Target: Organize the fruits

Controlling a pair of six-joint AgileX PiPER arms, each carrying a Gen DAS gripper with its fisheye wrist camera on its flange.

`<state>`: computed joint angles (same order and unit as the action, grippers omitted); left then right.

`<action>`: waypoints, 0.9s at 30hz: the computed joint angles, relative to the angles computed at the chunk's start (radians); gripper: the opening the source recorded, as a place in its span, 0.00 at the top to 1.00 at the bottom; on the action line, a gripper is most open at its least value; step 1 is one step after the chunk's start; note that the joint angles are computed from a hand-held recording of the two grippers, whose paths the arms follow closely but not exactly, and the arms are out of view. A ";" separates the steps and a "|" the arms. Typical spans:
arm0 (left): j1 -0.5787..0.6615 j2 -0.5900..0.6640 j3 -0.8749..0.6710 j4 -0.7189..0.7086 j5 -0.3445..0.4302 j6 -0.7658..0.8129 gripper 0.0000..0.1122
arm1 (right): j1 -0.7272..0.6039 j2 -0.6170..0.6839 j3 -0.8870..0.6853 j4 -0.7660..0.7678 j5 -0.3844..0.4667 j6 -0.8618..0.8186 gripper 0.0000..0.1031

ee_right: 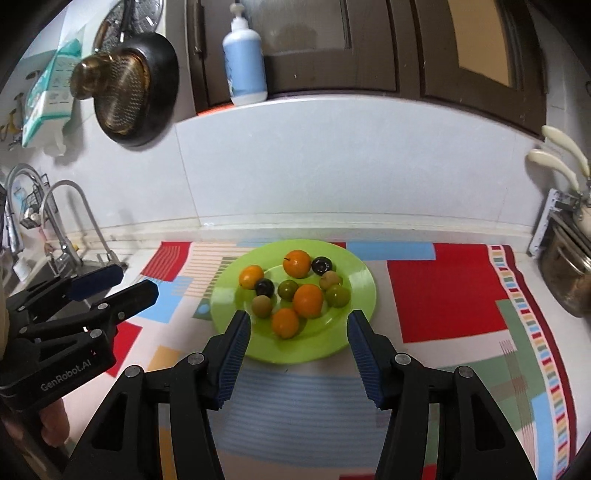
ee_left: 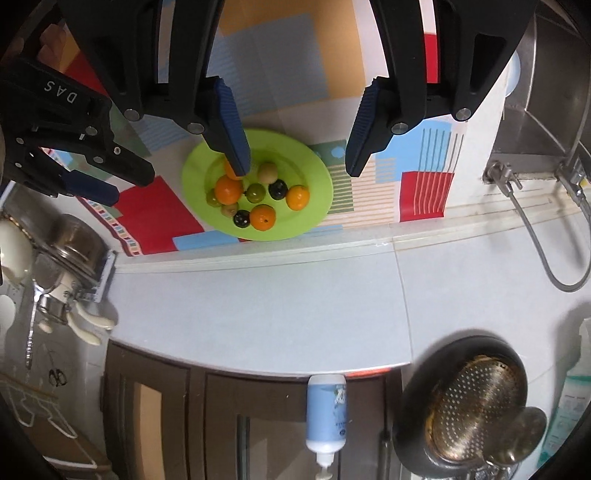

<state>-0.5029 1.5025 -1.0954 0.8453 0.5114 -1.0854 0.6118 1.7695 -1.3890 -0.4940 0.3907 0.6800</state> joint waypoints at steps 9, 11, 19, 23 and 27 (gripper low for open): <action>-0.054 -0.148 0.096 -0.023 0.018 0.047 0.51 | 0.129 -0.148 0.147 -0.347 0.091 0.427 0.46; -0.054 -0.178 0.113 -0.058 0.007 0.086 0.51 | 0.162 -0.175 0.173 -0.405 0.127 0.514 0.46; -0.214 -0.255 0.156 0.092 0.145 -0.108 0.49 | 0.252 -0.298 0.277 -0.492 0.211 0.620 0.46; -0.351 -0.276 0.160 0.158 0.284 -0.233 0.48 | 0.250 -0.371 0.327 -0.461 0.207 0.576 0.46; -0.487 -0.280 0.160 0.210 0.422 -0.348 0.46 | 0.266 -0.444 0.386 -0.467 0.220 0.571 0.46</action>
